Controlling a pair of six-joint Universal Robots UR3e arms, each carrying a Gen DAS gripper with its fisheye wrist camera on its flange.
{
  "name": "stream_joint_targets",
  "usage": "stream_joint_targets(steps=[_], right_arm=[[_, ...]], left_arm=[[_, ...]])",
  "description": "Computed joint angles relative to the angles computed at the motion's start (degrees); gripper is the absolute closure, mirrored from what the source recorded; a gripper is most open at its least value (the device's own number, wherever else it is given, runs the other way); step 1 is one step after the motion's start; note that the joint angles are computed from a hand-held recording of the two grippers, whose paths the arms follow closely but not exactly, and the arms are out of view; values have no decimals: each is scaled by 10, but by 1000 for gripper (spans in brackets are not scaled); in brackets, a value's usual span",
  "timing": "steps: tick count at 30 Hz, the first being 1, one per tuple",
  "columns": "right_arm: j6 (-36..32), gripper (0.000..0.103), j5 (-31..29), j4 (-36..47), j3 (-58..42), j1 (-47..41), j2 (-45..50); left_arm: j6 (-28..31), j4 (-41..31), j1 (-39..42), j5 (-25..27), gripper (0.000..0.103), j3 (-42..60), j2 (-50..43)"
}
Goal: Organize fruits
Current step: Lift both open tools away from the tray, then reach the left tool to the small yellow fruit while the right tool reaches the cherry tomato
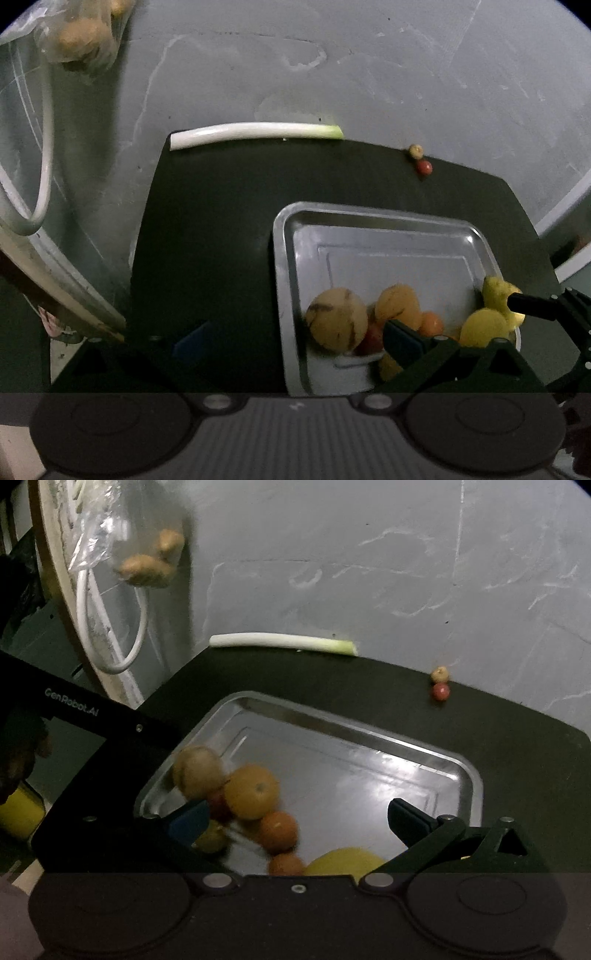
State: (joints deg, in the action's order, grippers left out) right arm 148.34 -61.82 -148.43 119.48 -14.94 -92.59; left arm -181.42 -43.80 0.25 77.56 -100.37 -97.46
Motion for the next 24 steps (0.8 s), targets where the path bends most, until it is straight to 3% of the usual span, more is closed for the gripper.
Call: stream_joint_targets(steps=[11,16,24], right_arm=[[-48,1,16,-15,-80,-55,101],[-64,1,10,-57,-119,-77,153],[-100,1,7,-51,-212,-92,242]], left_arm=[[-88,22,-62,43,2,116,-105],[-112,16,-85,58,2,184,-161],[-131,5,-122,82,2,314,-255]])
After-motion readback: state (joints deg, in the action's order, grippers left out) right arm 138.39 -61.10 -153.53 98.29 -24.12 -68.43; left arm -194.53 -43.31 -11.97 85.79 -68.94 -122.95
